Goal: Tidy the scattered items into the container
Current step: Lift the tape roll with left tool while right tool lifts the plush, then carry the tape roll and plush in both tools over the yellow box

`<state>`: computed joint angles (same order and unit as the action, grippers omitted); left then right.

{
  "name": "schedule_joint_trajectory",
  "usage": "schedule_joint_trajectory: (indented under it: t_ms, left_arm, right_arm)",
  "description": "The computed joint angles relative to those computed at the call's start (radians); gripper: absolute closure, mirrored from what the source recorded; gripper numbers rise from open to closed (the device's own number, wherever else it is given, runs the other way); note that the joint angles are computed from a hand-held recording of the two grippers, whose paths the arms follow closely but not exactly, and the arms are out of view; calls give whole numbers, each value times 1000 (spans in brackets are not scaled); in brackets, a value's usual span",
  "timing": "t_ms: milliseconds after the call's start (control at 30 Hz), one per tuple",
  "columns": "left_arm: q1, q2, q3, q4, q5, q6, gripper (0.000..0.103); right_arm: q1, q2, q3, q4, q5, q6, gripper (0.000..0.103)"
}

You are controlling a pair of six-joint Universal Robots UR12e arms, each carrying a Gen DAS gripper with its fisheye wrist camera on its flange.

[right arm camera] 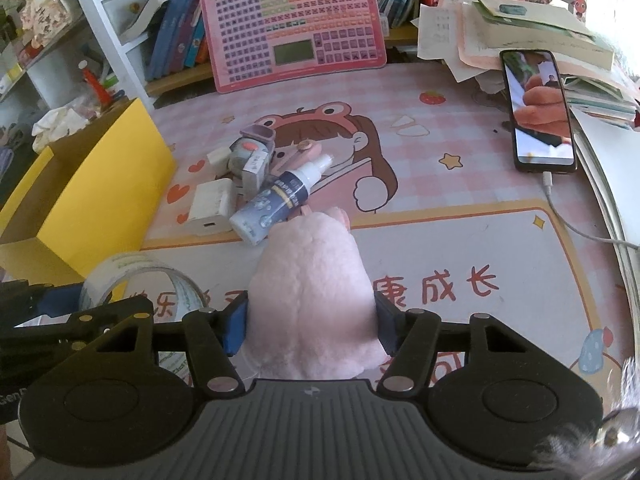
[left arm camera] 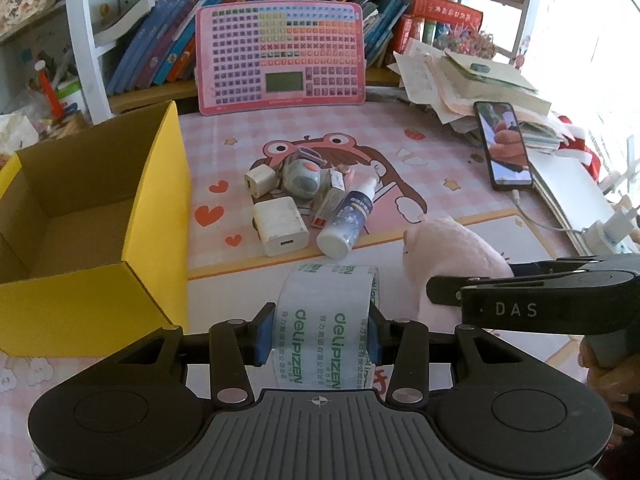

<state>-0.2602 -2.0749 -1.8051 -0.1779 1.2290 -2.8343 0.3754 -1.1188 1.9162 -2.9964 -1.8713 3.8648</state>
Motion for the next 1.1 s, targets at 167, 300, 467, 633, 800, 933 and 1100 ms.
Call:
schedule_joint_trajectory:
  t_ms: [167, 300, 467, 633, 800, 933, 1100]
  left_arm:
    - [21, 5, -13, 14, -51, 18, 61]
    - [40, 12, -30, 33, -100, 31, 61]
    - [67, 25, -54, 32, -157, 65, 61]
    - [97, 43, -79, 8, -202, 109, 61]
    - [128, 61, -103, -11, -236, 147, 61]
    - [155, 74, -121, -17, -258, 160, 61]
    - [187, 92, -140, -38, -281, 185, 61]
  right_arm:
    - [22, 0, -9, 17, -45, 18, 43]
    - [46, -2, -21, 46, -89, 41, 43]
    - [76, -4, -36, 92, -130, 79, 43]
    - [112, -2, -55, 144, -165, 133, 43]
    - [145, 7, -81, 184, -182, 173, 43]
    - [171, 17, -105, 206, -192, 181, 43]
    - [200, 31, -134, 227, -210, 189, 43]
